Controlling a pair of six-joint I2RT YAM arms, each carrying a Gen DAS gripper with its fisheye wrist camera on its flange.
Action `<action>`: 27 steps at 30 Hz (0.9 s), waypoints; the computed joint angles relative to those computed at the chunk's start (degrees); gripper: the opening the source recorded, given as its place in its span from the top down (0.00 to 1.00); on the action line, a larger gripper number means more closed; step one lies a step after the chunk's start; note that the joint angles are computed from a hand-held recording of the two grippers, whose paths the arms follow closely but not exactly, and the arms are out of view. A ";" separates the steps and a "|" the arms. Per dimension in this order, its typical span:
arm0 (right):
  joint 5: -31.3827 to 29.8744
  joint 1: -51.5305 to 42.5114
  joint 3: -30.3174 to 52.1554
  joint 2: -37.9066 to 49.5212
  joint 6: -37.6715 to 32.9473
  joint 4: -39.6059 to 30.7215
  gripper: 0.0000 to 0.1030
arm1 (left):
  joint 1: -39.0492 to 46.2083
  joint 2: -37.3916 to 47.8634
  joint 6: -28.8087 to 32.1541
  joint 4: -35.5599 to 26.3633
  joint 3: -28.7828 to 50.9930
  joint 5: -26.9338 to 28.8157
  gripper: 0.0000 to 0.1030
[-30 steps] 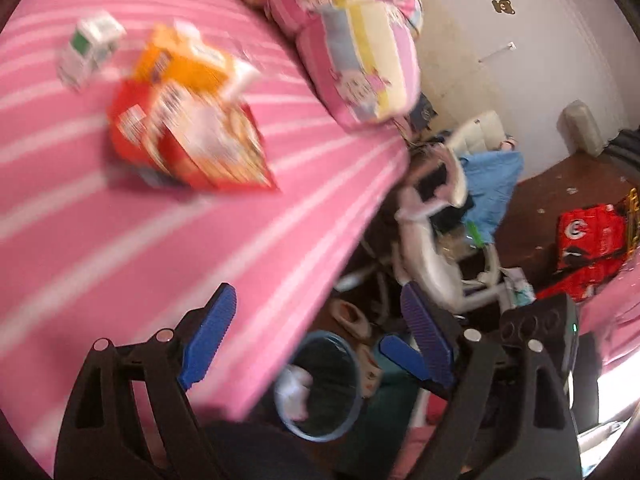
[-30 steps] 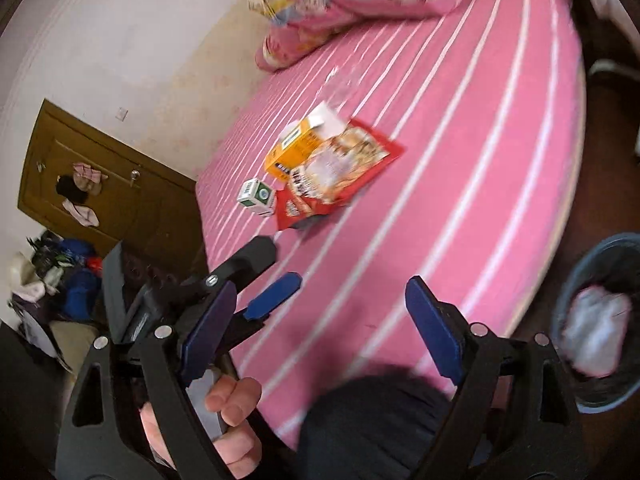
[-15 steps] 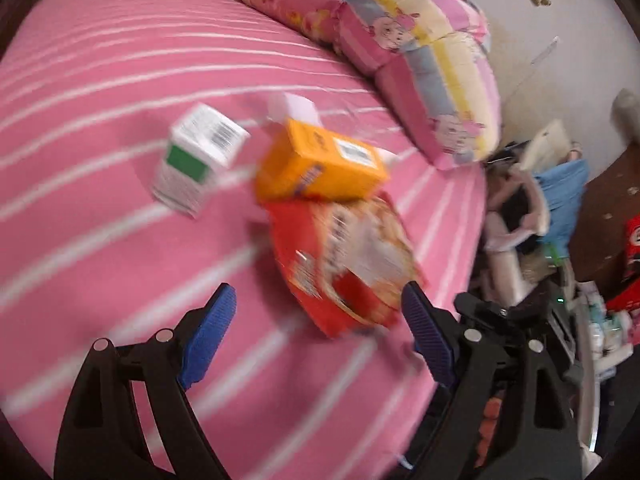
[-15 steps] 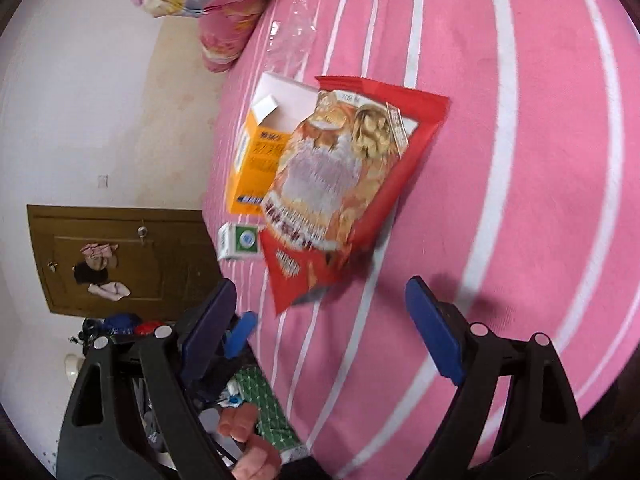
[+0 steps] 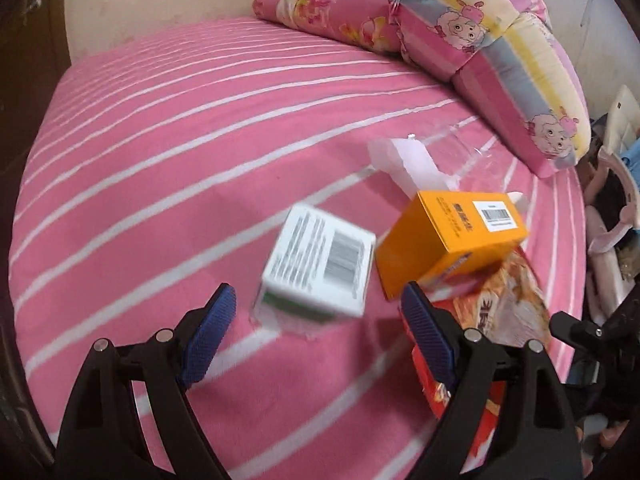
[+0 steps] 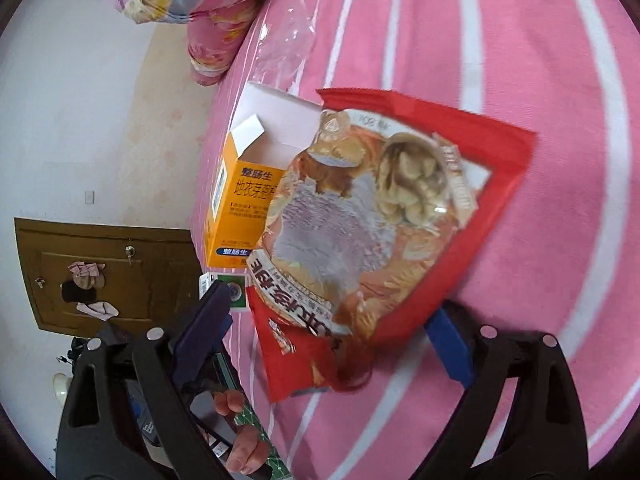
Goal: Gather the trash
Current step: 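Grasp the red snack bag with the right tool while the left tool grasps the white medicine box, then carry the red snack bag and white box in both tools over the trash bin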
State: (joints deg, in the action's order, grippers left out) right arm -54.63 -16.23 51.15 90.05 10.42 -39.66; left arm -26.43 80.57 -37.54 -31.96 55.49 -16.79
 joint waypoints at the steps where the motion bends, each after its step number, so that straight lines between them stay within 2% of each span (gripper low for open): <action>1: -0.08 0.45 -0.29 -0.13 1.18 1.36 0.11 | 0.51 1.50 0.94 0.59 0.64 0.41 0.20; 3: 0.03 1.09 -0.98 -0.30 3.48 3.94 0.11 | 0.97 3.27 2.11 1.24 1.31 0.60 0.20; 5: -0.13 1.55 -2.21 -0.70 4.93 6.14 0.19 | 0.83 4.31 2.34 1.52 1.56 0.26 0.20; 6: -0.07 1.55 -2.44 -0.41 4.78 6.01 0.30 | 0.82 4.64 2.40 1.87 1.55 0.55 0.22; 7: -0.06 1.27 -2.63 -0.04 4.47 5.70 0.43 | 0.83 5.03 2.34 2.01 1.71 0.63 0.29; 8: 0.20 0.85 -2.52 0.23 4.43 5.37 0.50 | 0.62 5.17 2.18 1.80 1.79 0.55 0.33; 10: 0.76 0.34 -3.01 -0.05 3.53 5.33 0.80 | 0.27 5.29 2.17 0.96 2.46 0.97 0.48; 14: -0.96 -1.50 -5.06 -2.48 1.38 5.36 0.84 | -0.31 3.70 1.46 1.48 2.01 1.11 0.53; 19: -4.28 -5.51 -5.18 -5.26 -5.95 -1.35 0.87 | -0.69 -1.76 -2.21 2.85 -2.03 3.25 0.53; 24: -6.69 -11.71 -2.20 -6.10 -18.21 -15.09 0.87 | -3.09 -8.98 -7.25 2.86 -6.23 4.57 0.53; 27: -6.95 -16.83 -0.31 -6.84 -29.43 -26.38 0.87 | -7.10 -14.56 -11.85 3.83 -8.73 3.35 0.53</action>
